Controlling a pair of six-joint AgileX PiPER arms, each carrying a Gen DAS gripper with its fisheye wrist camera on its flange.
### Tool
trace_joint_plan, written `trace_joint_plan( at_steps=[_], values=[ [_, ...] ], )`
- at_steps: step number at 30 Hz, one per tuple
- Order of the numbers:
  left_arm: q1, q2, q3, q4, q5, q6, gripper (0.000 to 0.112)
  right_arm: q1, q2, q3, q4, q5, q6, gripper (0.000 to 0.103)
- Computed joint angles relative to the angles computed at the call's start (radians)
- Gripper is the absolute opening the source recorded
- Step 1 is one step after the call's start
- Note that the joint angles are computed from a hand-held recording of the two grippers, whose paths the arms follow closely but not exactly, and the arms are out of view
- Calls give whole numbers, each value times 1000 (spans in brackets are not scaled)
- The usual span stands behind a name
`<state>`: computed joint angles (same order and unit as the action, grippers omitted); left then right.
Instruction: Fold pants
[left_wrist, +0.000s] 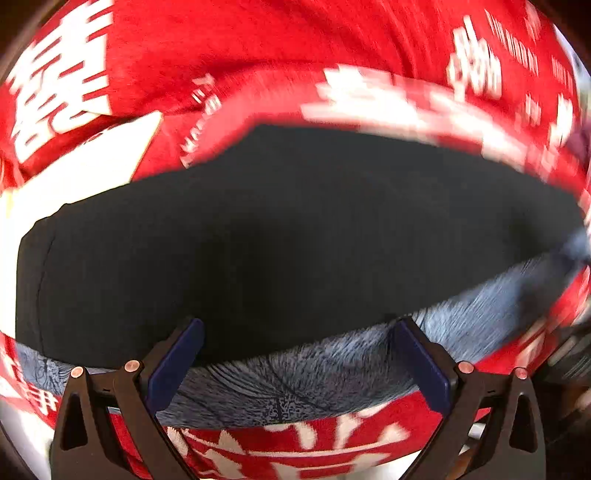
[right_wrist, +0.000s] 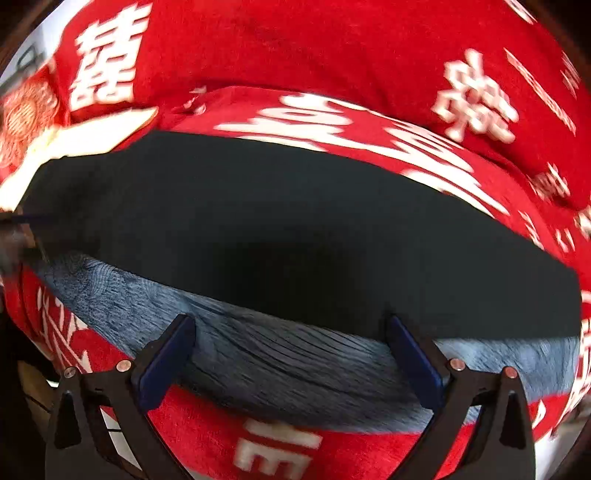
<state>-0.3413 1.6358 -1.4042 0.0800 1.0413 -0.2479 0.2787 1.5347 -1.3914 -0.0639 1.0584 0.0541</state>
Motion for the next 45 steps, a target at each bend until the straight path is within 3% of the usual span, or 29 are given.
trace_joint_plan(
  at_steps=[1, 3, 7, 9, 11, 15, 18, 22, 25, 28, 30, 33, 36, 39, 42, 45],
  values=[
    [29, -25, 28, -45, -28, 18, 103, -29, -13, 5, -22, 16, -6, 103],
    [74, -50, 48, -65, -6, 39, 103, -123, -30, 12, -14, 59, -46, 103],
    [117, -97, 24, 12, 18, 13, 103, -281, -26, -59, 11, 136, -36, 103],
    [168, -81, -43, 5, 16, 26, 103, -312, -27, -117, 109, 107, -50, 103],
    [231, -14, -141, -15, 33, -1, 103, -274, 4, -181, 156, 76, -37, 103],
    [325, 142, -272, 23, 72, -63, 103, -135, 232, -404, 323, 84, -77, 103],
    [420, 176, -268, -31, 76, 2, 103, -64, 374, -515, 353, 102, -116, 103],
    [452, 118, -208, -108, 37, 142, 103, -80, 350, -410, 338, 31, -269, 102],
    [454, 98, -193, -111, 33, 144, 103, -125, 277, -319, 177, -5, -288, 103],
    [428, 75, -175, -24, 17, 88, 103, -326, 268, -299, 168, 6, -275, 103],
    [455, 82, -208, -44, 33, 108, 103, -463, 266, -307, 121, 7, -236, 103],
    [485, 89, -244, -41, 30, 105, 103, -569, 281, -345, 131, 50, -234, 103],
    [552, 160, -328, -71, 73, 86, 103, -542, 263, -330, 79, 58, -202, 103],
    [616, 270, -406, -16, 166, 33, 103, -520, 230, -265, 46, -9, -134, 103],
    [695, 254, -384, -133, 159, 42, 103, -516, 178, -159, 36, -111, -88, 103],
    [617, 153, -313, 7, 104, -18, 103, -498, 155, -105, 18, -172, -64, 103]
  ],
)
